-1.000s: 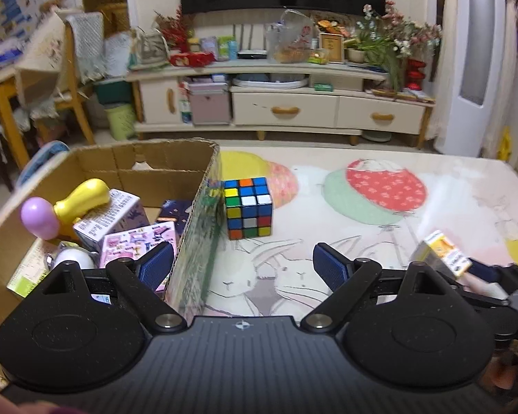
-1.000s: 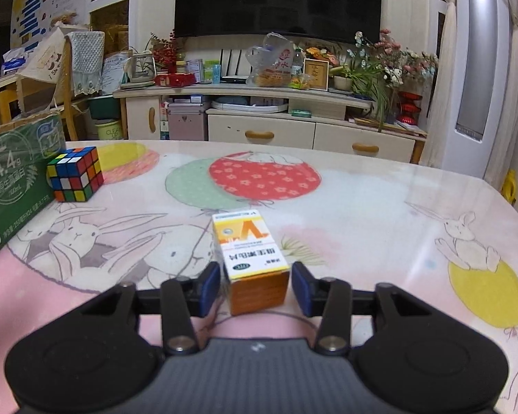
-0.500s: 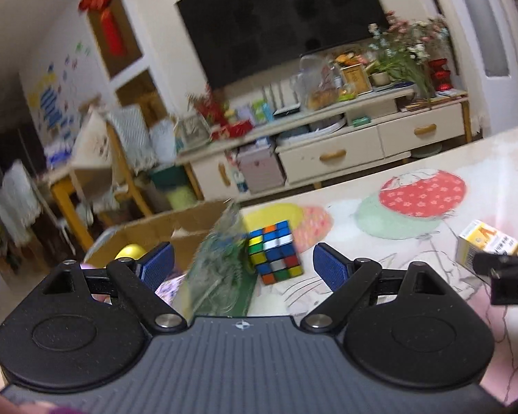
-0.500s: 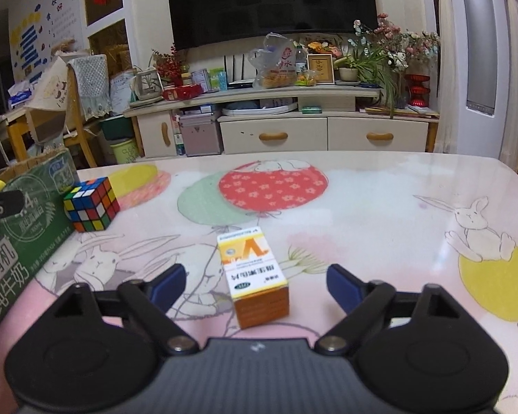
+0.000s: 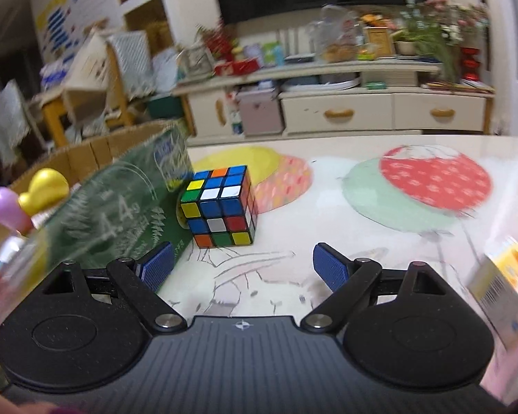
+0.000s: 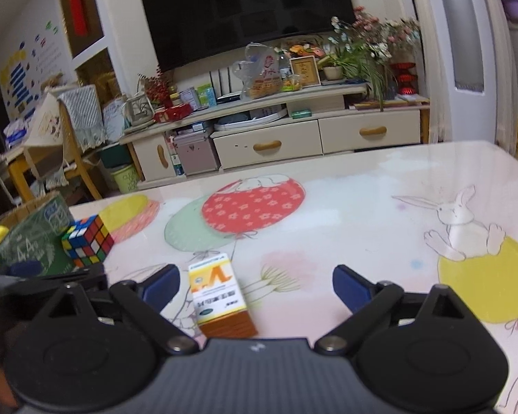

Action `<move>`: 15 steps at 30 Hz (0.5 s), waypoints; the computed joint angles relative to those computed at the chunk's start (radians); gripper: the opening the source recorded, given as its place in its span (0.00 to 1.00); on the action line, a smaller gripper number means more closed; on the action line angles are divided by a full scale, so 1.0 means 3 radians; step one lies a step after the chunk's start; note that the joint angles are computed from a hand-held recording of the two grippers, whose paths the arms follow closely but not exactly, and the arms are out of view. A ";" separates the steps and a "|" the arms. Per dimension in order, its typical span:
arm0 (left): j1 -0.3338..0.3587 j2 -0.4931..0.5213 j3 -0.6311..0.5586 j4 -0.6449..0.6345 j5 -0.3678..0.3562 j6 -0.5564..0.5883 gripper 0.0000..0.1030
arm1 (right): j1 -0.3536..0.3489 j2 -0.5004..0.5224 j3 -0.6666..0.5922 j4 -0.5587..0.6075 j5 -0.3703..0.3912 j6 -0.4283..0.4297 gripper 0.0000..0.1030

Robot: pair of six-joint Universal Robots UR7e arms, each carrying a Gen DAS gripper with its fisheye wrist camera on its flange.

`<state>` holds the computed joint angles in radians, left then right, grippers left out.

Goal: Organize rigid objects
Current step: 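Close left gripper on Rubik's cube while right gripper holds medicine box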

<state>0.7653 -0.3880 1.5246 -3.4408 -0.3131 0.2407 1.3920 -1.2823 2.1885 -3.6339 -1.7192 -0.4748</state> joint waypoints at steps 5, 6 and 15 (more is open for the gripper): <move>0.0099 0.0094 -0.0326 0.0259 0.0076 -0.0207 1.00 | -0.0037 -0.0037 -0.0020 0.0132 0.0039 0.0133 0.93; 0.0097 0.0136 -0.0370 0.0265 0.0081 -0.0221 1.00 | -0.0025 -0.0022 -0.0031 0.0142 0.0022 0.0130 0.93; 0.0203 0.0254 -0.0657 0.0203 -0.0340 0.0092 1.00 | -0.0017 0.0032 -0.0059 0.0158 -0.0028 0.0010 0.93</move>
<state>0.8260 -0.3117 1.3275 -3.3799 -0.4152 0.2683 1.3869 -1.2728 2.1707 -3.5866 -1.7277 -0.4718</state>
